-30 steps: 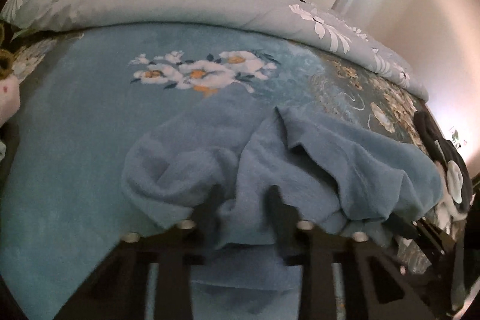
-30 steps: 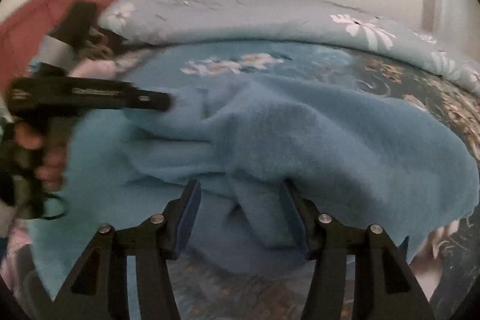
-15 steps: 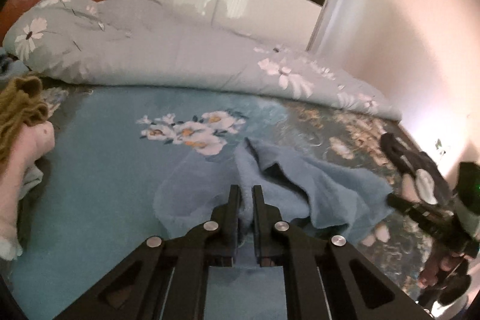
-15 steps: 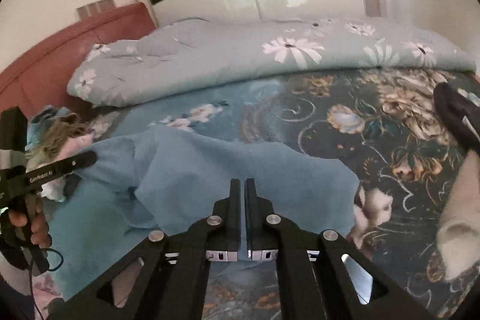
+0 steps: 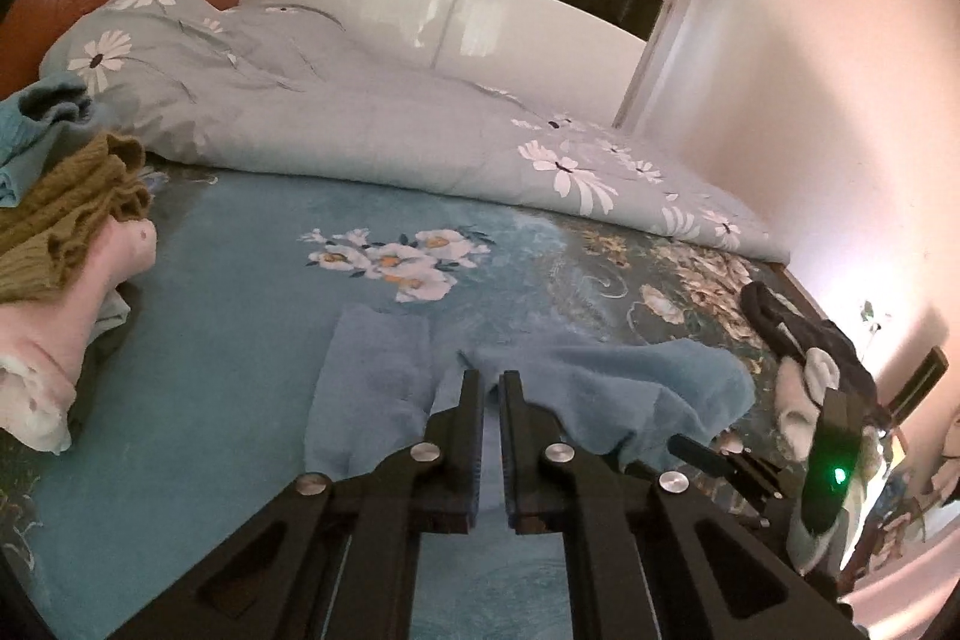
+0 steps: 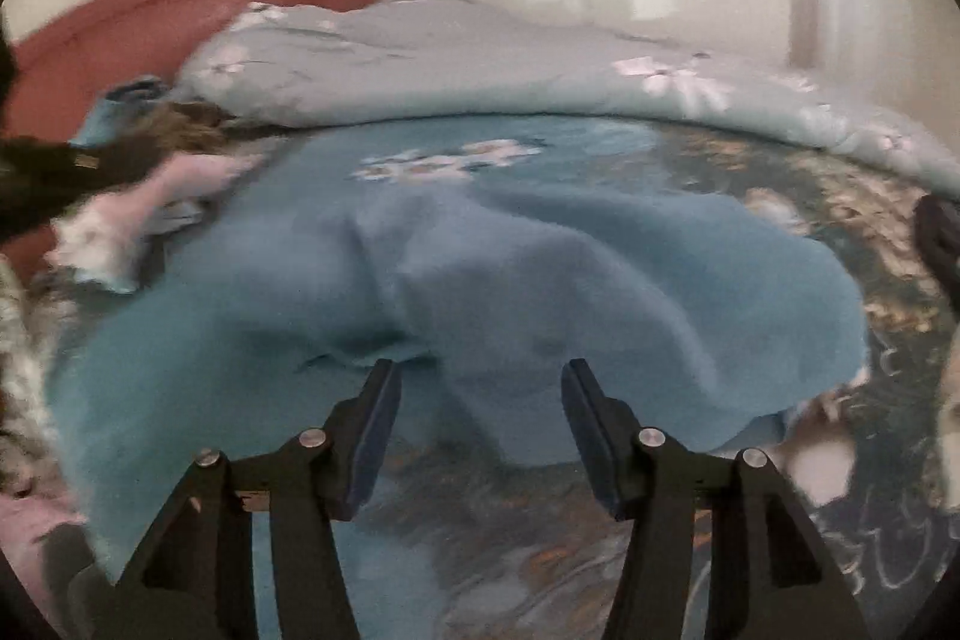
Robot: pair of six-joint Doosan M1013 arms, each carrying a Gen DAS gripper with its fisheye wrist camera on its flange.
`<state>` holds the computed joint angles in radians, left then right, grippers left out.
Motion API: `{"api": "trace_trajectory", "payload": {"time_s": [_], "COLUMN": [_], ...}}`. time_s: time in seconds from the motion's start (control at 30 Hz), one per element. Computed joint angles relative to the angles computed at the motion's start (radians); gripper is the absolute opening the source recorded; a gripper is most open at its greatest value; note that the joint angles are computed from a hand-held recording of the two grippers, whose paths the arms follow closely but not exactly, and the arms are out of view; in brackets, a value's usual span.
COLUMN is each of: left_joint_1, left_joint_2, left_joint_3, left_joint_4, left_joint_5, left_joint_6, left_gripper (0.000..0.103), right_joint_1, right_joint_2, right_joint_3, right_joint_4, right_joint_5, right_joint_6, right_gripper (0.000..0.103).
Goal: Fold clothes
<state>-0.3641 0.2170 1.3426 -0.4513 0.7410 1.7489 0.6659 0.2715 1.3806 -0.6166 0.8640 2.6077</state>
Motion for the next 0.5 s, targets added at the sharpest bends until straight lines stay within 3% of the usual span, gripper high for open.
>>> {"api": "trace_trajectory", "payload": {"time_s": [0.1,0.17,0.2,0.23,0.27,0.3,0.4,0.5], "left_joint_1": [0.005,0.01,0.013,0.016,0.02,0.023,0.019,0.007], "left_joint_2": [0.009,0.022,0.031,0.041,0.052,0.06,0.084,0.102], "left_joint_3": [0.007,0.005,0.002,-0.002,-0.006,-0.008,-0.017,-0.027], "left_joint_4": [-0.006,-0.009,-0.011,-0.016,-0.034,-0.054,-0.084,-0.059], "left_joint_5": [0.011,0.032,0.048,0.065,0.087,0.101,0.131,0.142], "left_joint_6": [-0.002,-0.013,-0.022,-0.028,-0.026,-0.019,0.013,0.014], "left_gripper": [0.007,0.009,0.015,0.019,0.03,0.038,0.049,0.052], "right_joint_1": [-0.014,-0.022,-0.024,-0.024,-0.023,-0.027,-0.046,-0.054], "right_joint_2": [0.019,0.015,0.012,0.01,0.009,0.004,-0.016,-0.039], "right_joint_3": [-0.022,-0.013,-0.008,-0.004,-0.001,0.006,0.037,0.06], "right_joint_4": [0.023,0.036,0.039,0.027,0.016,0.017,0.023,-0.001], "right_joint_5": [0.065,0.051,0.047,0.049,0.057,0.053,0.025,0.021], "right_joint_6": [0.032,0.047,0.048,0.057,0.067,0.08,0.114,0.14], "right_gripper": [0.057,0.057,0.053,0.037,0.026,0.006,0.003,0.002]}}
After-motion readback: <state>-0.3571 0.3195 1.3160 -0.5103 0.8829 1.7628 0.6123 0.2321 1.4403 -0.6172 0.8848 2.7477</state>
